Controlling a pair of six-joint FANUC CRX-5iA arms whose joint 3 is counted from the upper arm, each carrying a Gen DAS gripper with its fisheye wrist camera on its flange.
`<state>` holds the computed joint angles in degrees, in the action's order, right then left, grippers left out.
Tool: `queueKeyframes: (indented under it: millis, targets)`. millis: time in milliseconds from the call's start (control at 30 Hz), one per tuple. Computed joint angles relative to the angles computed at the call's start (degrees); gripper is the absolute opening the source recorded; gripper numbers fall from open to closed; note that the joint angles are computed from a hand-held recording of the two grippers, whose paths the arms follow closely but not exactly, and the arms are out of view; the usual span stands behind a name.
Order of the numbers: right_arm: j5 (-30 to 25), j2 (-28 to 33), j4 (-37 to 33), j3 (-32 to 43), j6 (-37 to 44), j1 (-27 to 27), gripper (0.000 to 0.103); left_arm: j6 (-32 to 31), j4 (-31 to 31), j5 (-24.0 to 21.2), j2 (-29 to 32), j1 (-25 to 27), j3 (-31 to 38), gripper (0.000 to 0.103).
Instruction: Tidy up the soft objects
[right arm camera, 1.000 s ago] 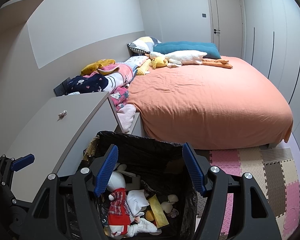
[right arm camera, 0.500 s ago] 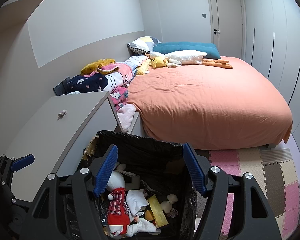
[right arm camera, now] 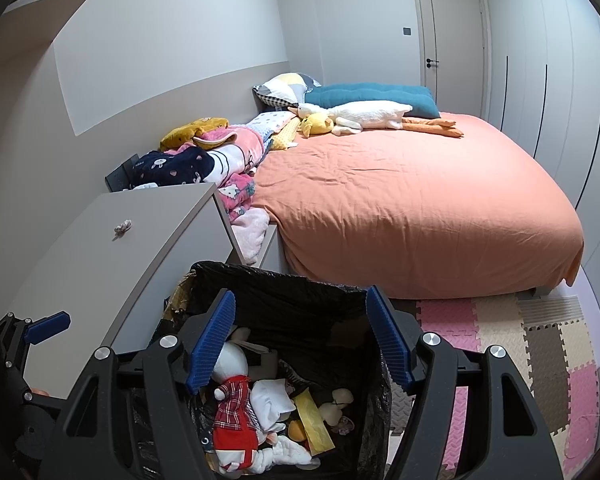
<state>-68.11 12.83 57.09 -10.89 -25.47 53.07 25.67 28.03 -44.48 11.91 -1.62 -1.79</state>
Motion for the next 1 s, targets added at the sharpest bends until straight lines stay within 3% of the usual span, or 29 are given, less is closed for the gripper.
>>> queueKeyframes:
  millis: [567,767,1000]
  targets:
    - [-0.1,0.1,-0.1,0.2,0.2,0.0,0.069,1.9,-1.5,-0.1,0.5,0.1,1.0,0.097]
    - [-0.2,0.1,-0.1,0.2,0.2,0.1,0.069,-0.3,-0.9,1.3,-0.1,0.0,-0.3,0.097]
    - [-0.2,0.2,-0.2,0.4,0.3,0.0,0.069,1.6,-1.9,-0.2,0.4,0.1,1.0,0.097]
